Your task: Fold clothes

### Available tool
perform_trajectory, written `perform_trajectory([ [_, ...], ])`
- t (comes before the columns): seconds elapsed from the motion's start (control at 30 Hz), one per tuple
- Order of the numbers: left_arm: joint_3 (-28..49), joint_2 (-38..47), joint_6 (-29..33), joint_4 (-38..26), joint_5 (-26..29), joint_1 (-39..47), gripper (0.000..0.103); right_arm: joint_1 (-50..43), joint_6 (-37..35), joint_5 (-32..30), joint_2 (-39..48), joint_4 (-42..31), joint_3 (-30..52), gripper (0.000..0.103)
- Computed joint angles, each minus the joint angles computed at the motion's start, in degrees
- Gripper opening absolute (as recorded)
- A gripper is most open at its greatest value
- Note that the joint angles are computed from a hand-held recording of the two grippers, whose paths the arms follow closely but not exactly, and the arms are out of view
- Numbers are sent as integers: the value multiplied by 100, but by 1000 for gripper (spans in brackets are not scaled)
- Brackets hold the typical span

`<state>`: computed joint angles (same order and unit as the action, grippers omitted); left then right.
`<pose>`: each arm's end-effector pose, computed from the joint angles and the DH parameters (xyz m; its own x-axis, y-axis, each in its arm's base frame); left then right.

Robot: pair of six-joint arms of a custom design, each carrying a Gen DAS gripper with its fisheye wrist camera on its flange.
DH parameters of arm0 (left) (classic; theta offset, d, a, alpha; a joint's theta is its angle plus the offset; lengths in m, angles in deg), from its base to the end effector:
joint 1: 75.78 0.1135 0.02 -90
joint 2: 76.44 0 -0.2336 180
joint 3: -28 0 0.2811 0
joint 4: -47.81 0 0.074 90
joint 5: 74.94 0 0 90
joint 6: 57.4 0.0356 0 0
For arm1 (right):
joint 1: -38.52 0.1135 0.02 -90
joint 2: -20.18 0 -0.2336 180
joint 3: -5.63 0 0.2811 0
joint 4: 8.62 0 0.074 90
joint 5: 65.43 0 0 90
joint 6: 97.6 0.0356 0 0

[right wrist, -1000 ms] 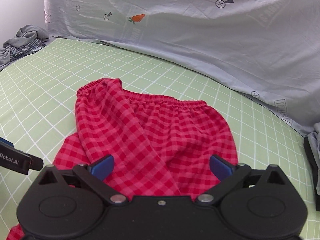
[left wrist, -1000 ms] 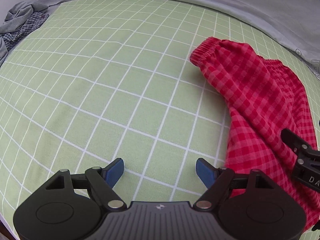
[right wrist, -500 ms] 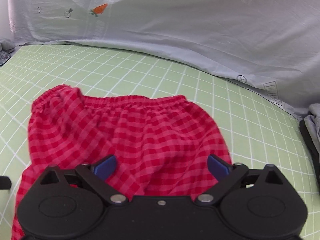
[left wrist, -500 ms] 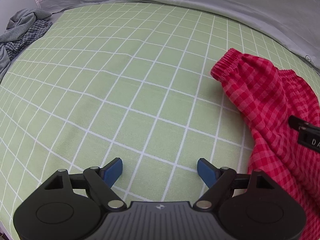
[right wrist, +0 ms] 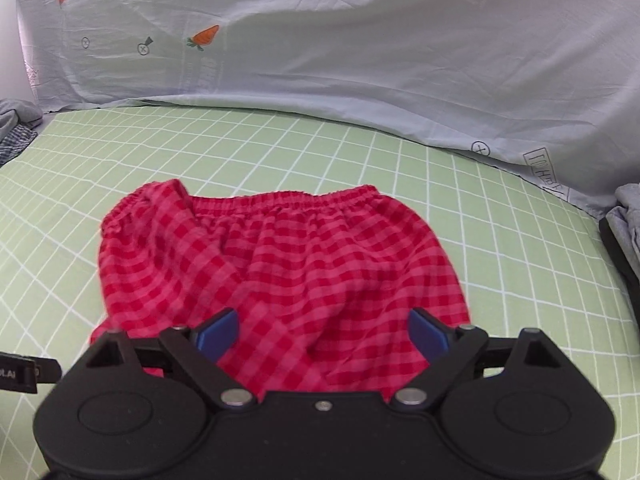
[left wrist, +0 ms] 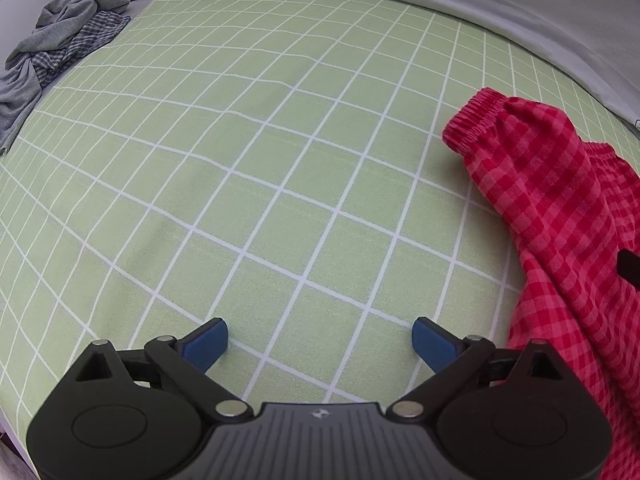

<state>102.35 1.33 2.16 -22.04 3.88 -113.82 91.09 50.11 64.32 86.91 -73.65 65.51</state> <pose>0.2267 -0.1686 0.2207 -0.9343 0.0999 -0.3423 0.1012 0.9948 0.0142 0.1629 0.1754 0.1982 -0.7225 0.1254 -0.6799 0.2267 0.9720 -0.0617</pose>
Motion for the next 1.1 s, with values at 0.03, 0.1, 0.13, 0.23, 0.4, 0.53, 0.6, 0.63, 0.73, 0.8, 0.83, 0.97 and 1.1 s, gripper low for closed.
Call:
perform_trajectory([
  [0.03, -48, -66, -18, -58, 16, 33, 99, 146, -3, 34, 87, 28, 65, 92],
  [0.1, -159, -215, -48, -165, 44, 109, 101, 413, -12, 134, 317, 48, 242, 92],
  [0.13, -228, -299, -54, -204, 55, 152, 102, 539, -35, 177, 437, 66, 338, 90],
  [0.23, -431, -556, 7, -274, 92, 284, 103, 720, -119, 160, 632, 219, 497, 75],
  [0.4, -605, -793, 213, -284, 144, 437, 103, 659, -385, -132, 850, 628, 568, 44],
  [0.53, -621, -820, 295, -275, 163, 435, 103, 599, -502, -260, 971, 801, 625, 31],
  [0.6, -631, -837, 339, -271, 179, 448, 103, 573, -598, -280, 1048, 836, 664, 31],
  [0.63, -625, -832, 357, -267, 184, 450, 103, 543, -653, -313, 1075, 855, 679, 31],
  [0.73, -630, -856, 420, -267, 198, 478, 103, 454, -821, -413, 1116, 913, 701, 31],
  [0.8, -646, -898, 449, -281, 204, 495, 103, 410, -919, -451, 1076, 966, 668, 24],
  [0.83, -639, -885, 444, -272, 200, 488, 103, 397, -895, -419, 1022, 973, 637, 4],
  [0.97, -646, -885, 397, -262, 180, 452, 103, 333, -778, -215, 704, 983, 483, 0],
  [1.1, -642, -854, 382, -241, 178, 451, 103, 138, -764, -31, 220, 876, 312, 0],
])
